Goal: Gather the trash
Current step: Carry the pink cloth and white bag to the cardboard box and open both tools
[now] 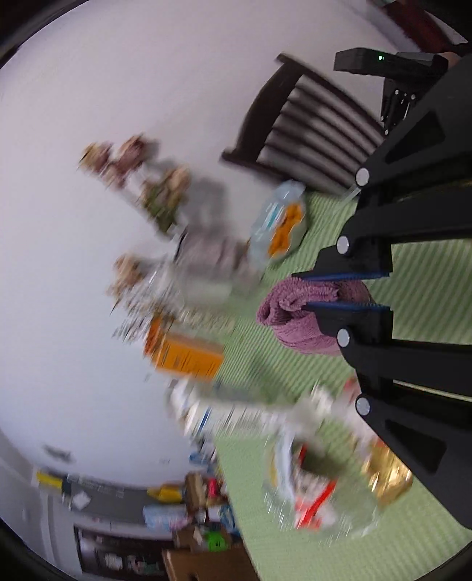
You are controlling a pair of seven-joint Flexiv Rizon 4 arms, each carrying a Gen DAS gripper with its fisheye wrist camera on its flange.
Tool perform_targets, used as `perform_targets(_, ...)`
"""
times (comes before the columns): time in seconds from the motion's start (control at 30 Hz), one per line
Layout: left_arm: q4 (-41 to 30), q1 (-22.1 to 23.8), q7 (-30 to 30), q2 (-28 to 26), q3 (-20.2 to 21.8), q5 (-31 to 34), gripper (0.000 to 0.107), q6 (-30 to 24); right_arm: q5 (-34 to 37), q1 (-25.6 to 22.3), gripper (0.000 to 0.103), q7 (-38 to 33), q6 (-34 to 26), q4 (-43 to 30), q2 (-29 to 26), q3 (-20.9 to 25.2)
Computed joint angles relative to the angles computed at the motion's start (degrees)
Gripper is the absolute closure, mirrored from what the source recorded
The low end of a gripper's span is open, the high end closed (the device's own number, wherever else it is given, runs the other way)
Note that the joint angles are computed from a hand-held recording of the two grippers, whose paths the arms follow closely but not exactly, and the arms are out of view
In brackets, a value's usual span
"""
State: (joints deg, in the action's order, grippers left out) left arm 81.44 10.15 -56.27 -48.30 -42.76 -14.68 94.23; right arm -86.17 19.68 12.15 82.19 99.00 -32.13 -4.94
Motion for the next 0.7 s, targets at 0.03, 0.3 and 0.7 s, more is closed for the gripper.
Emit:
perform_targets(0.03, 0.1, -0.3, 0.6, -0.6, -1.1, 0.4, 0.1, -0.8, 1.2, -0.5, 0.098, -1.2, -0.9, 2.6, 1.4, 0.4)
perform_targets(0.3, 2.5, -4.4, 5.6, -3.4, -4.2, -1.0, 0.1, -7.0, 20.4, -2.9, 0.098, -20.7, -7.0, 20.1, 8.3, 5.4)
perform_targets(0.7, -7.0, -24.9, 1.3, -5.5, 21.2, -5.6, 0.1, -26.6, 41.8, -2.4, 0.096, -35.6, -4.0, 24.7, 4.2, 6.0)
